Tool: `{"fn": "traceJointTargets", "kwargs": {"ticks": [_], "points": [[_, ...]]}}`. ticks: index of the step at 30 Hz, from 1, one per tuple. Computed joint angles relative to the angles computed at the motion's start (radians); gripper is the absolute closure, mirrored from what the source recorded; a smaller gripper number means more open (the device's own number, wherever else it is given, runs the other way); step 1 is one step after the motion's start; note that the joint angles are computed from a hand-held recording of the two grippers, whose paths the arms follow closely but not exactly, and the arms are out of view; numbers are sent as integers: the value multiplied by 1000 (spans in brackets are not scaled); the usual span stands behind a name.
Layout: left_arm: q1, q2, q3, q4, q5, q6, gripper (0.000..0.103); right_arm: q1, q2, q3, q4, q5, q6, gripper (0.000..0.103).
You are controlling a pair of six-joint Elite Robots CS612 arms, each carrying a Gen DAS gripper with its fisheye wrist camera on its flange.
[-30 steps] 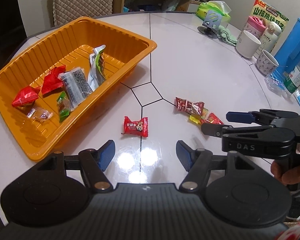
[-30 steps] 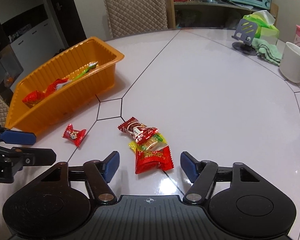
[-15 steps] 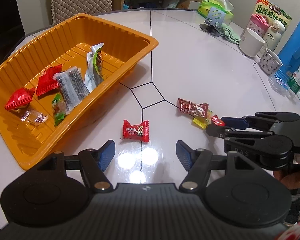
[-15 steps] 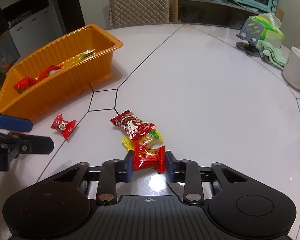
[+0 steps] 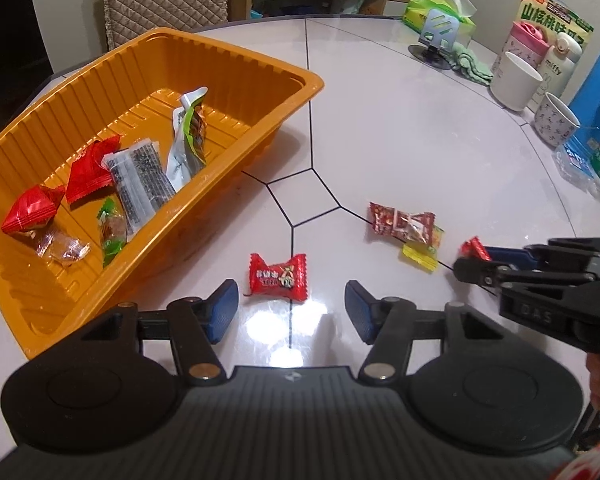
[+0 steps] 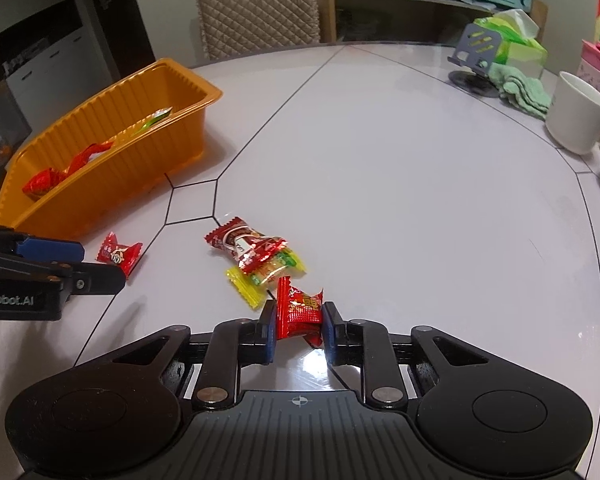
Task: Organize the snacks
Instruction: 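Grasp the small red candy with the left tool while the right tool grasps the red-yellow candy, then carry both red candies over the orange tray with both tools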
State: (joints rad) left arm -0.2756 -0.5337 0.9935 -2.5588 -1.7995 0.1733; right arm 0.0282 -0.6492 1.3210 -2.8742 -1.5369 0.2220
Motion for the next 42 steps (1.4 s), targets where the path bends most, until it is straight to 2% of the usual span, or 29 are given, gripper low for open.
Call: {"fn": "traceJointTargets", "kwargs": {"ticks": [3,6,11,17,24,33,42], "points": [[-3,9,-13,-2,15,-3,49,-1,-1,0,1,0,9,80],[-7,20,-29,7,28,-5,59,-2,-1,0,2,6,18,80],[-11,31,-47,22,41,-5,65,-3,-1,0,1,8,21,80],[-10,37,-55,28,40,-8,72,-4,0,-1,6,10,25,80],[-9,34,-47,11,25,10,85,-3,-1,0,3,10,26,80],[-6,16,-17,4,4,23,86,-3,-8,10,-16,12,26,80],[7,-21,28,-37,-38,3,86,0,-28,26,-48,37,19,80]]}}
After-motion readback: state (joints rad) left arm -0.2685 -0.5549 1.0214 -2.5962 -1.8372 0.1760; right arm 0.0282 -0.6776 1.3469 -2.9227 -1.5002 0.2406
